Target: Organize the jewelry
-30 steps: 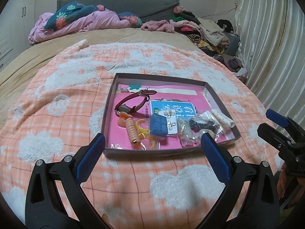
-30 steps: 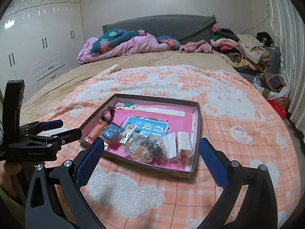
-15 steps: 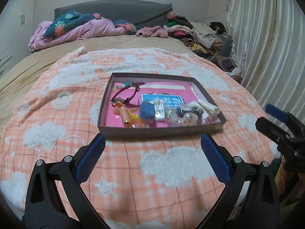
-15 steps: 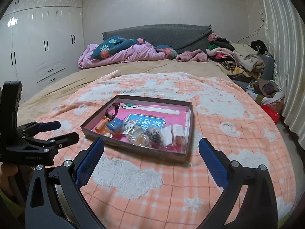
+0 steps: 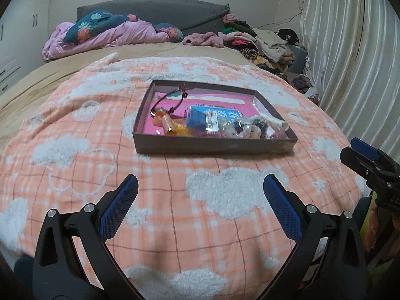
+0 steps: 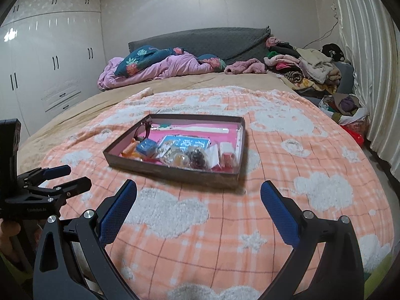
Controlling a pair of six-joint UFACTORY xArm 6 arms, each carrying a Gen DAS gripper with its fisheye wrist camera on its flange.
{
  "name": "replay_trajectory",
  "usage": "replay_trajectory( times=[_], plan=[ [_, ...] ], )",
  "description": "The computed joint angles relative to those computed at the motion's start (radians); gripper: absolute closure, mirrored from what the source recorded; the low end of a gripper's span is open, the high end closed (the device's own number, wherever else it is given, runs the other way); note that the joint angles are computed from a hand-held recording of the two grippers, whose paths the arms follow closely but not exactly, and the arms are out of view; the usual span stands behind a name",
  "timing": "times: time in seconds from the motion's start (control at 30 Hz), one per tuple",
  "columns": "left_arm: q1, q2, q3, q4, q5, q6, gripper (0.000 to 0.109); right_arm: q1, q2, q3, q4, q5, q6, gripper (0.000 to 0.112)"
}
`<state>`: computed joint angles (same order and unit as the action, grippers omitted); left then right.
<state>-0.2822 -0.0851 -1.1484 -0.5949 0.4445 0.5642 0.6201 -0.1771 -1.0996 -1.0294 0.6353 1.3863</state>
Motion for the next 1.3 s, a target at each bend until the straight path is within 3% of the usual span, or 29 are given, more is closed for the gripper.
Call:
replay_trajectory(
  times=[0.53,1.3],
  plan=[
    [0.002,-0.002,0.02,-0.003,-0.003,-0.002,0.015,-0.008,0.014,0.015,0.076,-0.022,-0.044,0.013],
    [0.007,-0.011,0.024,0.005,-0.002,0.001,0.015,0.002,0.014,0.008,0.066,-0.003,-0.049,0.013]
  ],
)
